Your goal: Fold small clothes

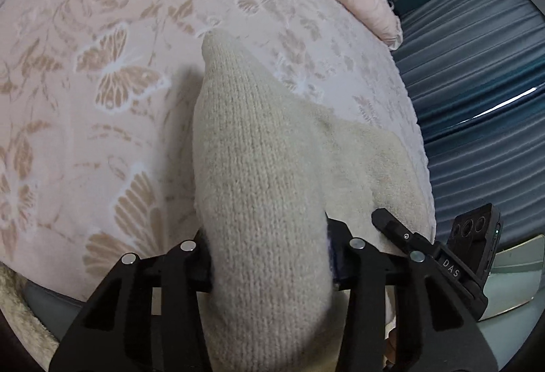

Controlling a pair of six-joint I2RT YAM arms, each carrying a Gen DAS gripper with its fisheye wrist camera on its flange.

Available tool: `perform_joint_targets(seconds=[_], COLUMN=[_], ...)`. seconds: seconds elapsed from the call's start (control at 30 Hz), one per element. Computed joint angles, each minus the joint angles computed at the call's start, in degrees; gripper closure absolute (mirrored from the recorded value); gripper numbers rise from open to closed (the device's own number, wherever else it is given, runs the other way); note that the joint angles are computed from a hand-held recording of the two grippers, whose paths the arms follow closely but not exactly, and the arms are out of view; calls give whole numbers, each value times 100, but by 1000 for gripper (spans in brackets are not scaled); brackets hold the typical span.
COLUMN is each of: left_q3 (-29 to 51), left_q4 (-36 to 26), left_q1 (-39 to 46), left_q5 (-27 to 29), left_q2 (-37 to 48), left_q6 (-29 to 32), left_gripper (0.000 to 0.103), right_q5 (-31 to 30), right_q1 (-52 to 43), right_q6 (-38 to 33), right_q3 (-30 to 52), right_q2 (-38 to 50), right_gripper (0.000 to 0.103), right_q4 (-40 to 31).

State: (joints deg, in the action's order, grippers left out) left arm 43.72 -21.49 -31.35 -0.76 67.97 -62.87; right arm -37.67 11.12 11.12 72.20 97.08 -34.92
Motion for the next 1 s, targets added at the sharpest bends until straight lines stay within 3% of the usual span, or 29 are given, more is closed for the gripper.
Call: perform_joint_targets(seconds=[0.17,0.3,0.43,0.5,0.57,0.63,0.67,0.73,0.77,0.83,0.93,1.0], left_q3=[1479,2329,1980,1354,661,387,237,-330,-404,-367,166,487], left_q4=[-1323,-1780,-1511,-1088,-609,-780,-925,-654,-780,-1046,-1652,-1852], left_q1=[-257,-261,-38,143,193,152,79,-32,-109,-361,-1027,-1418], left_q5=[-603,-708,-540,-316,-403,-639,-799,-870,-981,-1285,-1981,-2131], left_q2=[-578,-582,-463,-287,143,741,726,-10,-324,-822,-800,-447], left_q6=[730,1131,1168,1093,791,280,45,-303,-449,-548,-513,-381], left_gripper=[60,58,56,52,47,47,46,28,25,23,17,13], right_q5=[-592,-1015,-765,-414,441,1597,1519,728,755,730,546,621], right_q1=[-245,-405,-320,-207,-52,47,-84,-433,-473,-473,-275,-85], right_q6=[156,458,314,166,89,228,369,518,416,78,-537,-619], right_q3=[633,1069,656,325,49,-28,-168,-466,-445,-451,-401,-667], right_q2=[-750,-930,-851,-425,169,567,529,231,80,-194,-263,-257], right_gripper=[69,68,65,57,57,59,58,52,43,42,41,40], right_q4=[-192,-189,137,347,531,475,567,859,740,561,-73,-150])
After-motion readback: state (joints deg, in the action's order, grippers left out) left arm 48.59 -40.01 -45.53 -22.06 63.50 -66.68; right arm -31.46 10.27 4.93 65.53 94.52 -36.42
